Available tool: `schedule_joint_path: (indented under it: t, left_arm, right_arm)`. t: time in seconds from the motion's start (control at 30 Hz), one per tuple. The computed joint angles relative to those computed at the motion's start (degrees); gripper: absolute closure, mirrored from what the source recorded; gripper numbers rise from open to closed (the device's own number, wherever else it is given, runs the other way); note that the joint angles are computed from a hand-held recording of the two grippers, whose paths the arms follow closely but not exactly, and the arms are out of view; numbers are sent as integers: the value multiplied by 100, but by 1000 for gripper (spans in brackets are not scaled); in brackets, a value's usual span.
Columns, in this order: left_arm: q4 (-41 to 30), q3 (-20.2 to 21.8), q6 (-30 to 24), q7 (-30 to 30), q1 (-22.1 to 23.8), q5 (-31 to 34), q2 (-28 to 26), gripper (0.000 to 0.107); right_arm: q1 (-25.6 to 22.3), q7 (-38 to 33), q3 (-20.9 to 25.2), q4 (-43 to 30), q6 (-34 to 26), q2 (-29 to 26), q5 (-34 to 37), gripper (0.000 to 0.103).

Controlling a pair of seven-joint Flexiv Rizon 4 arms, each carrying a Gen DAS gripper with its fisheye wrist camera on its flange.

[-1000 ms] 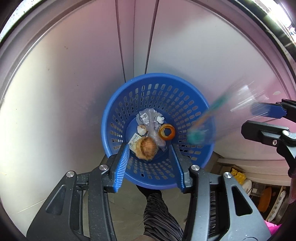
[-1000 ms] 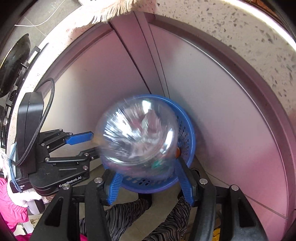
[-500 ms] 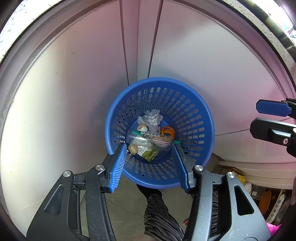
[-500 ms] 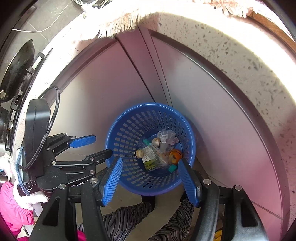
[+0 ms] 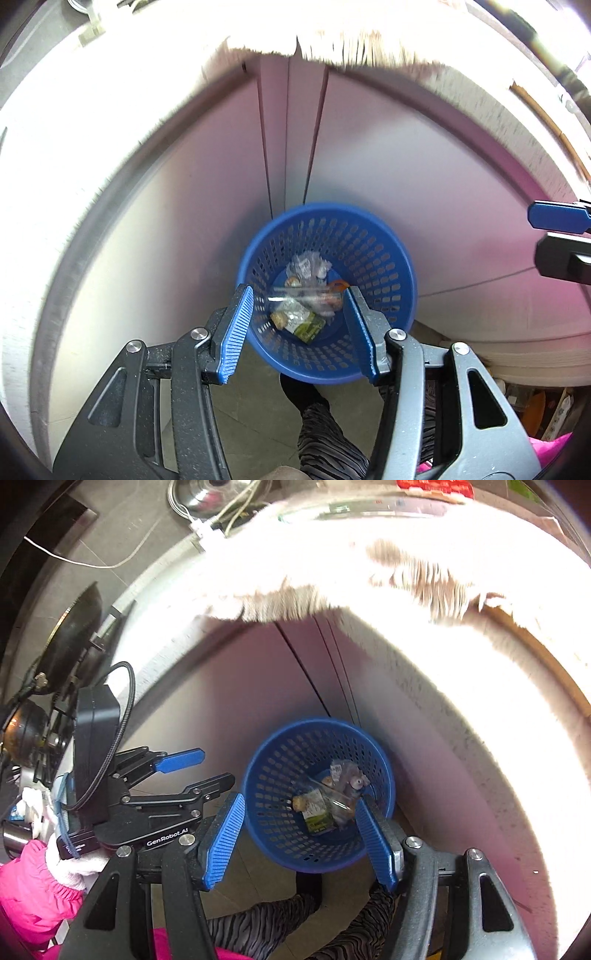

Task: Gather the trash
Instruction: 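Raise both open tools back up over the cloth, then grasp the clear plastic strip with the left tool while the right tool grasps the red package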

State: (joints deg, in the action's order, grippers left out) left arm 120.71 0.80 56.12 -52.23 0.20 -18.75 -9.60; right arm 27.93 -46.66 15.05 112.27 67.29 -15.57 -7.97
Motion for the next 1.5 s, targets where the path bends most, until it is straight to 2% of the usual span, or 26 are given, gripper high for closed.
schedule_joint_path:
  t: [0.43,0.53,0.63,1.03,1.13,1.27,1.5]
  left_arm:
    - [-440,-60,-34,-189,-128,-203,323,55]
    - [-623,-97,-17,-312,-182,-217,305,48]
    - [-840,-132,-78,-396,-209,-284,250,48]
    - [-1959,-328,-50,-1152,-446,4,-379,48]
    - [-2247,-400,80,-1085,-500,113,-584,48]
    - [-2757,-496,-12,-765,-558,282,-884,48]
    - [-3955,-555,-715,-378,-635,534,-1595,48]
  right_arm:
    - [-257,-580,-33,-154,99,590,67,28]
    - [-347,-803,-59,-258,54,653,140,26]
    - [-443,-1027,-98,-373,1,704,224,24]
    - [-942,-1801,-333,-828,19,621,602,21]
    - [-1078,-2001,-383,-1013,-6,521,703,20]
    - [-1248,-2307,-444,-1394,-115,306,777,19]
    - [-1467,-2748,-553,-2314,-500,-263,761,15]
